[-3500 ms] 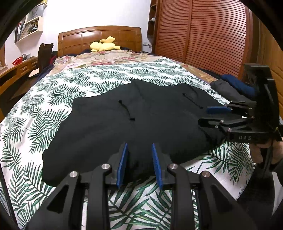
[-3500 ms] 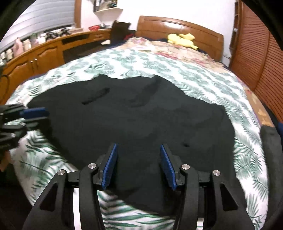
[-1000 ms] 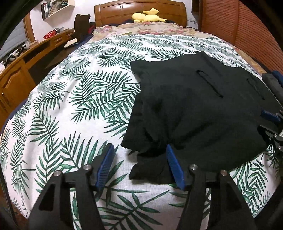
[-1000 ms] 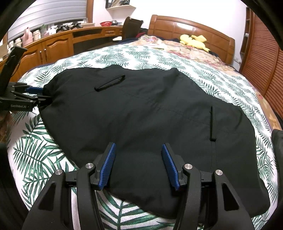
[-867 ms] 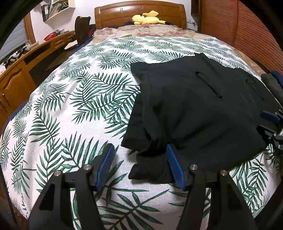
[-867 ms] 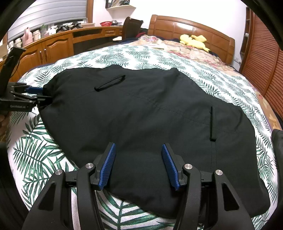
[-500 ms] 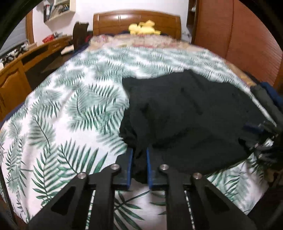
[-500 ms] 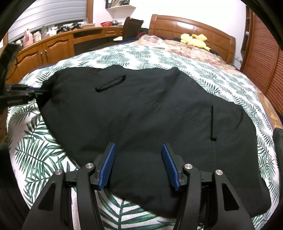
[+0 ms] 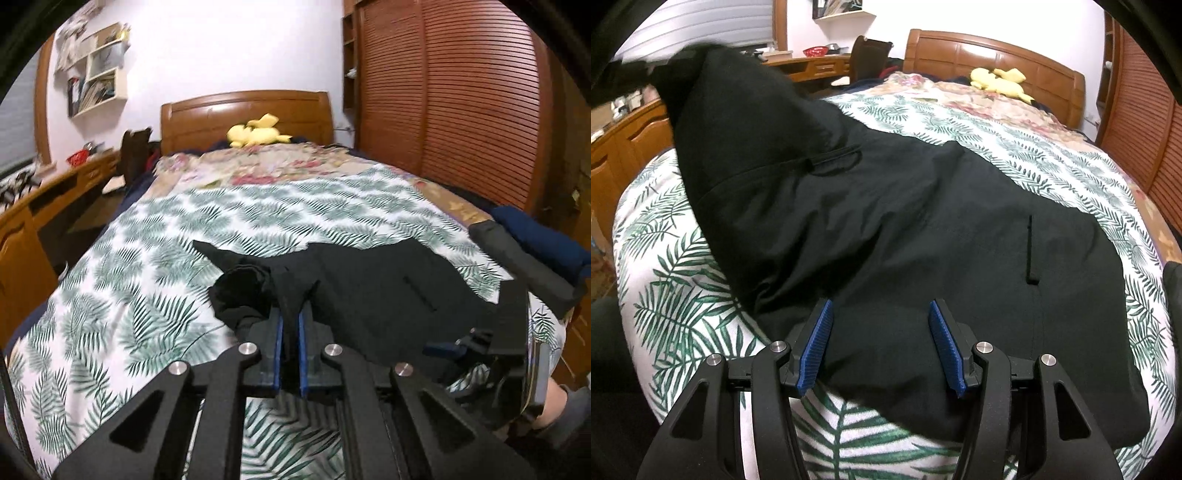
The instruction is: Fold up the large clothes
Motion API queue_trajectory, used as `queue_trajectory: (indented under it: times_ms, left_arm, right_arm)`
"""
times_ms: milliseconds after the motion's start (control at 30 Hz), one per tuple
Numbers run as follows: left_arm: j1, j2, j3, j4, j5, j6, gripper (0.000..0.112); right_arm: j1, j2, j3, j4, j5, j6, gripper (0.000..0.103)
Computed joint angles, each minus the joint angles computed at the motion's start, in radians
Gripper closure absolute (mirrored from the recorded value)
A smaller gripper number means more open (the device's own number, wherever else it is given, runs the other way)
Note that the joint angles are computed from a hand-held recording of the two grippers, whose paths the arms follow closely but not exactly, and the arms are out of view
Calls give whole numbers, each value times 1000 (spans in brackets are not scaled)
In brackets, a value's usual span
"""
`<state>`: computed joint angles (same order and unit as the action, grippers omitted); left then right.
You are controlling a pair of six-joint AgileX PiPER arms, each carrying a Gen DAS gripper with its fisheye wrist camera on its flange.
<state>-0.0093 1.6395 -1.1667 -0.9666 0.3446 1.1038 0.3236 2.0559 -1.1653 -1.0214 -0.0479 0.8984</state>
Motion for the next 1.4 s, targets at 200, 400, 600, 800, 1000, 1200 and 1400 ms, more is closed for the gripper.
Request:
queue_trajectory:
  times_ms: [200,400,600,800,1000,1200,1400]
  left_arm:
    - [-112,9,-51,169,-28,-178,110]
    - [-268,33,-102,364,-55,-383,112]
    - [-429,121,-230,506,-17,-553,112]
    - [-565,245,-368,598,33,-681,112]
    - [-594,287,-412,632,84,-736,112]
    - [-577,235,-361,625,96,-761,111]
    - [-534,144,-251,499,84,-642,97]
  right_arm:
    - [-46,-63,83,53,-56,-65,48]
    - [-136,-147,200,172,-126,-203,48]
    - [-285,-237,331,140,-218,-207,48]
    - [-471,-307,436,54,-316,-174,48]
    - [-594,-313,465,-30,-360,-123,48]
    - [-611,-333,459,-102,-372,-57,48]
    - [-603,-397,461,-156,-396,13,48]
